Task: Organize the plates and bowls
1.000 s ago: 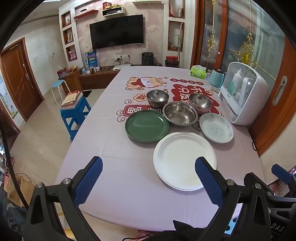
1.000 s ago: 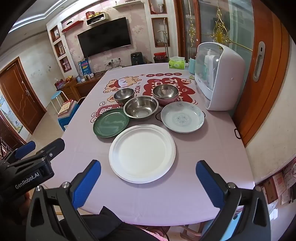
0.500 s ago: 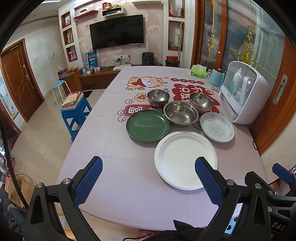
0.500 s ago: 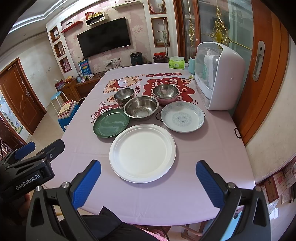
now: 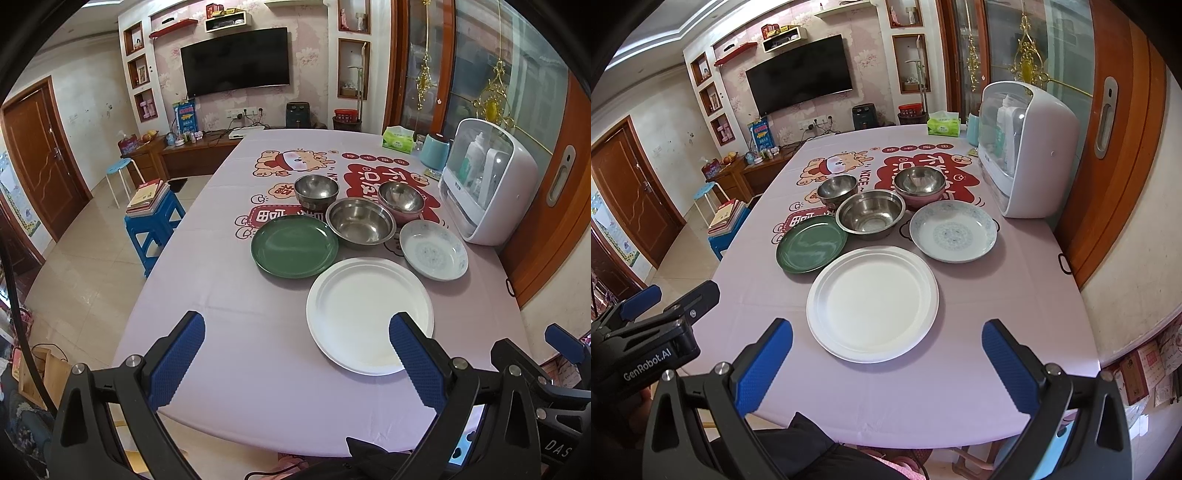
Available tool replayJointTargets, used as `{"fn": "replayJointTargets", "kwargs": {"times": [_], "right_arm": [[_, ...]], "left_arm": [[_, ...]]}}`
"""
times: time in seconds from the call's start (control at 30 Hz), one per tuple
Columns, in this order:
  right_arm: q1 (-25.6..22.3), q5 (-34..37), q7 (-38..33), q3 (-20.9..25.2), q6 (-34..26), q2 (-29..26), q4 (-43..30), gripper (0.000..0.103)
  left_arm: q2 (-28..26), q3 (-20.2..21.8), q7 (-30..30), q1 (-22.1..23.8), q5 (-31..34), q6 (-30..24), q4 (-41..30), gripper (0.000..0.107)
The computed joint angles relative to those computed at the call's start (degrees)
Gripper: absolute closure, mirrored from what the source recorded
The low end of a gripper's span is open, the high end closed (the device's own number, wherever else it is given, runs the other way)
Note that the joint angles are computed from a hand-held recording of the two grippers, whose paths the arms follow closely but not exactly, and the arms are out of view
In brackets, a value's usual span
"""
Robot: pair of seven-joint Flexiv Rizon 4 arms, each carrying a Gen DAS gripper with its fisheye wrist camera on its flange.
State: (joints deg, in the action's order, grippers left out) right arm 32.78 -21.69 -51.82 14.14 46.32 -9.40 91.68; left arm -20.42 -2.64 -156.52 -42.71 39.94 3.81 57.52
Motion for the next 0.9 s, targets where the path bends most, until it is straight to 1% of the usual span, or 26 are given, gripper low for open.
{"fn": "replayJointTargets", "kwargs": {"times": [0.1, 0.3, 0.43, 0.53, 0.63, 0.9], "right_arm": [[0.0, 0.2, -0.1, 0.0, 0.3, 0.0, -0.1, 0.000], [-0.5, 0.5, -0.4, 0.0, 1.5, 0.3, 1.1, 0.000], [-1.2, 1.6, -1.0, 0.0, 1.9, 1.0, 1.7, 0.000], [-1.2, 1.6, -1.0, 0.1, 1.9, 1.0, 1.7, 0.000], [-1.9, 3.2, -2.0, 0.2, 2.4, 1.5, 2.1, 0.000], [-3.6, 6.0, -5.6, 0.1, 4.7, 2.8, 3.1, 0.000]], "left_arm": [[0.0, -0.1, -0.9, -0.6, 0.5, -0.2, 0.7, 0.007], [-1.2, 0.0, -1.5, -1.8, 1.2, -2.1, -1.1, 0.007], [-1.0, 0.1, -1.5, -1.9, 1.0, -1.9, -0.8, 0.007], [-1.7, 0.1, -1.4, -2.1, 0.7, -2.7, -2.1, 0.007], [-2.5, 0.3, -1.9, -2.4, 0.3, -4.2, -3.6, 0.007], [-5.0, 1.8, -5.2, -4.5, 0.5, -6.8, -7.5, 0.007]]}}
